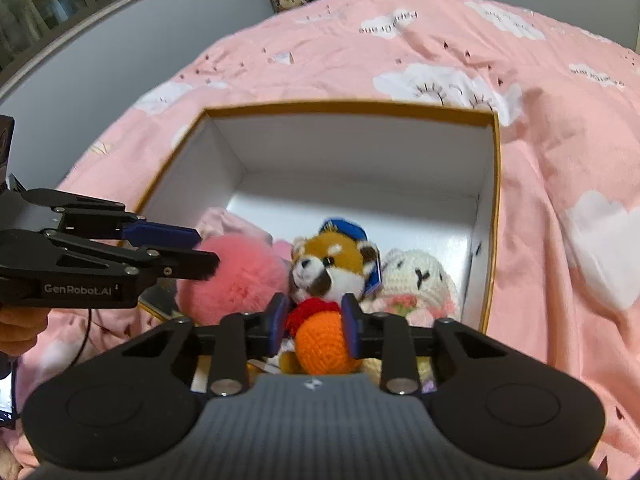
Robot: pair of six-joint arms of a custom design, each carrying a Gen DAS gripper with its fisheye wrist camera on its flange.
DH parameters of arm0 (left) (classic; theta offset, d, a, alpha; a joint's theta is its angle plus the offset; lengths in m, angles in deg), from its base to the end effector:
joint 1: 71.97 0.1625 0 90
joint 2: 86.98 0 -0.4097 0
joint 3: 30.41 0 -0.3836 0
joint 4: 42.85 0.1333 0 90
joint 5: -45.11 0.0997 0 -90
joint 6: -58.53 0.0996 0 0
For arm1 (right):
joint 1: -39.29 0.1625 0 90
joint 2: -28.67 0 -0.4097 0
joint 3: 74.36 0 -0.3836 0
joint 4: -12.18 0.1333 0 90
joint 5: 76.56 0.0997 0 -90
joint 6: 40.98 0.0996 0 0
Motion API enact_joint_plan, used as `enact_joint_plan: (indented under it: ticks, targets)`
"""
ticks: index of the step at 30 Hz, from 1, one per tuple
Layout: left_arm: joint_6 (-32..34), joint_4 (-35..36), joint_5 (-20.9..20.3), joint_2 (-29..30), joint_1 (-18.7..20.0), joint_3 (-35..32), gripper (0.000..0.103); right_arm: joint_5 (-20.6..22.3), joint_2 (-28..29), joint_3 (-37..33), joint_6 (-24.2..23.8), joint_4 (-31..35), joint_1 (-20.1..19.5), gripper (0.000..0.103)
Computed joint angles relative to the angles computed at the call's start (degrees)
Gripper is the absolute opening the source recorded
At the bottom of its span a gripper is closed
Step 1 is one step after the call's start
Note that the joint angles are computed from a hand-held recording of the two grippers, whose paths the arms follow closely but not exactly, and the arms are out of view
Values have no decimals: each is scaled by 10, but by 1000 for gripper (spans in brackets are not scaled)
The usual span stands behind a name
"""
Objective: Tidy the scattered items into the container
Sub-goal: 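Lower the pom-pom and flower pot into the box and open both grippers, then move both grippers out of the box to the items beside it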
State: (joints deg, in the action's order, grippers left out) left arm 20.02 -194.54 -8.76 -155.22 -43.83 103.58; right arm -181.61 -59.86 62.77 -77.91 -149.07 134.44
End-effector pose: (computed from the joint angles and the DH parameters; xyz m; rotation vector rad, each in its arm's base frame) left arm -0.2650 -0.3595 0.1060 0.5602 2.5614 -0.5974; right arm 0.1423 -0.3820 0.2340 0.9200 -2.5944 0.4305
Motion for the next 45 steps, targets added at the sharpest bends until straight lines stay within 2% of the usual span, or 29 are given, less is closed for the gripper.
enact_joint_plan:
  ticks: [4, 10, 19, 21, 22, 27, 30, 31, 36, 41, 45]
  targets:
    - [1, -28, -27, 17, 6, 3, 36, -19, 2, 9, -11, -17, 0, 26]
    - [-1, -7, -15, 31, -6, -8, 36, -34, 5, 13, -17, -23, 4, 25]
    - [-24, 39, 11, 13, -24, -7, 39, -30, -2, 15, -2, -21, 3, 27]
    - [-30, 52, 18, 6, -32, -7, 41, -28, -8, 17, -1, -21, 6, 29]
    - [-36, 59, 23, 2, -37, -7, 44, -27, -10, 18, -1, -23, 8, 34]
    - [-71, 88, 46, -22, -61, -1, 45, -30, -25, 29, -8, -44, 24, 41]
    - [-93, 96, 52, -46, -78, 8, 45, -21, -42, 41, -15, -60, 33, 43]
    - [-100, 100, 55, -54, -85, 11, 45, -14, -52, 46, -18, -65, 35, 46]
    - [-152, 140, 62, -96, -118, 27, 45, 30, -109, 76, -24, -68, 33, 46]
    - [-200, 204, 50, -121, -145, 39, 45, 49, -157, 109, -26, -64, 22, 46]
    - [-236, 251, 26, -133, -149, 49, 45, 64, -198, 131, -16, -24, -6, 45]
